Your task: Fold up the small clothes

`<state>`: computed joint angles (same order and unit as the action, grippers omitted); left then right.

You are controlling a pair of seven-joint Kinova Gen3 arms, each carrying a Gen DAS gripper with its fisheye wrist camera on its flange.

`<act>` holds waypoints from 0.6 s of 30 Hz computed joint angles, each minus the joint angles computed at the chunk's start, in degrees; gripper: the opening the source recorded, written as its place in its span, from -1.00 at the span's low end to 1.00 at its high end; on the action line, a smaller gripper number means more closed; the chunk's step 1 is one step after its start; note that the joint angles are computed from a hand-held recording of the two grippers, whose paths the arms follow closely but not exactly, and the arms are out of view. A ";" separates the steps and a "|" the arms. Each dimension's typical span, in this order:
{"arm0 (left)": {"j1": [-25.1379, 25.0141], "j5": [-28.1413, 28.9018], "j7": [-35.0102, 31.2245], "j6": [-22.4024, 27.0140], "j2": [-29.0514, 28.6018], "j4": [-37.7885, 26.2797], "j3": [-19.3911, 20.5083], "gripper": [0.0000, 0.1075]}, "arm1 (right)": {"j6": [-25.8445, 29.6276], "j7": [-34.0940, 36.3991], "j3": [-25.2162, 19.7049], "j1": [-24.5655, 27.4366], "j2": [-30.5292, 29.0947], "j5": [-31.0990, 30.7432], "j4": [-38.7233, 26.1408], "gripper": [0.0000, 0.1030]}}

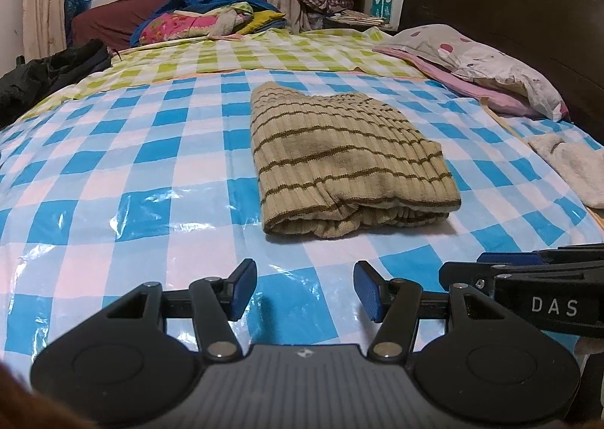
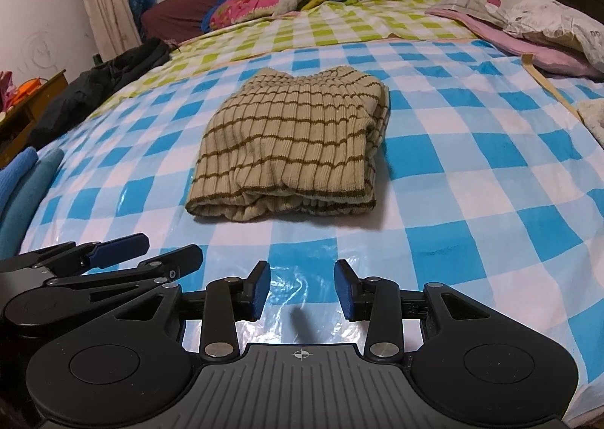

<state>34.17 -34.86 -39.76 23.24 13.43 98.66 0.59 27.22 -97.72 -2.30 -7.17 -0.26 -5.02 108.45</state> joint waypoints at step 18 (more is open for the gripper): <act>-2.22 2.47 -5.42 2.34 6.52 -11.36 -1.65 0.22 | -5.41 9.44 0.32 6.42 7.81 -12.83 -7.26 -0.21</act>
<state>31.94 -32.40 -45.18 25.57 19.96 87.29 -1.06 21.81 -88.28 -1.99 -0.76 7.55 -17.86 101.20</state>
